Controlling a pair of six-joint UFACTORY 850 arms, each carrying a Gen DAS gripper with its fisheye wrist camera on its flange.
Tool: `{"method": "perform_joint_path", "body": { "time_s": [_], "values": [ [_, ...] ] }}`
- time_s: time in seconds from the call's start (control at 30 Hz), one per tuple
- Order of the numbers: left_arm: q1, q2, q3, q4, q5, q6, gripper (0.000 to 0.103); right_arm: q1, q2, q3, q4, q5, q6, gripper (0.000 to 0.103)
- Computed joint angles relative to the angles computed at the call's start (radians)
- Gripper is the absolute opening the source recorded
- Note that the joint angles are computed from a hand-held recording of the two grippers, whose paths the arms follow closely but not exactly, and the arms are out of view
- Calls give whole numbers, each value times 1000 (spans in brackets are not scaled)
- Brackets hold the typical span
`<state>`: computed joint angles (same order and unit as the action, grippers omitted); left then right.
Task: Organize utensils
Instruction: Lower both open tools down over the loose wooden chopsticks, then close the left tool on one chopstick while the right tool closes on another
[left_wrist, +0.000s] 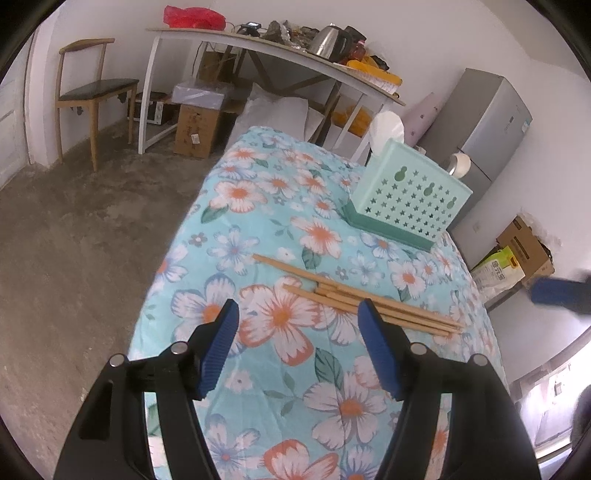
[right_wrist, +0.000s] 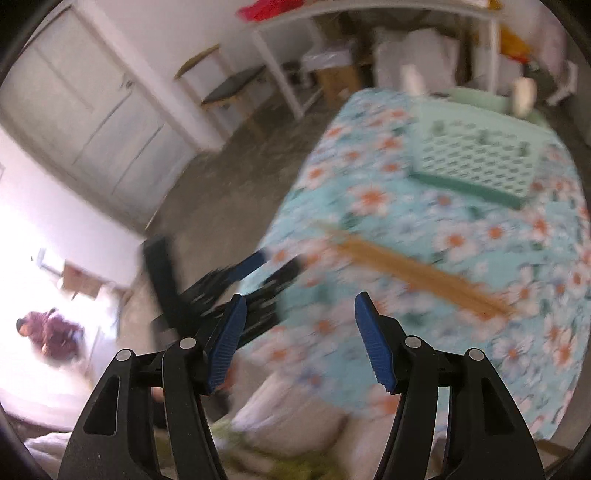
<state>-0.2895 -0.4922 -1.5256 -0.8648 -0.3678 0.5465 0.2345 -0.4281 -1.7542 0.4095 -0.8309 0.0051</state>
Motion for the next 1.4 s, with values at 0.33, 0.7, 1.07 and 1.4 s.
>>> {"method": "perform_joint_path", "body": {
  "time_s": [0.33,0.7,1.07,1.4],
  "values": [
    [-16,-52,-25,-286,-156,248,60,-149,-201,-37,42,48,-192,50],
    [-8,-154,-64,-546,-350,315,39,-183,-154,85,277,-99,-329,46],
    [-26,-151,-80,-388,-268,102,15,-150,-26,268,403,-69,-366,14],
    [-45,-136,-84,-231,-205,-36,9,-132,41,338,308,70,-300,5]
  ]
}}
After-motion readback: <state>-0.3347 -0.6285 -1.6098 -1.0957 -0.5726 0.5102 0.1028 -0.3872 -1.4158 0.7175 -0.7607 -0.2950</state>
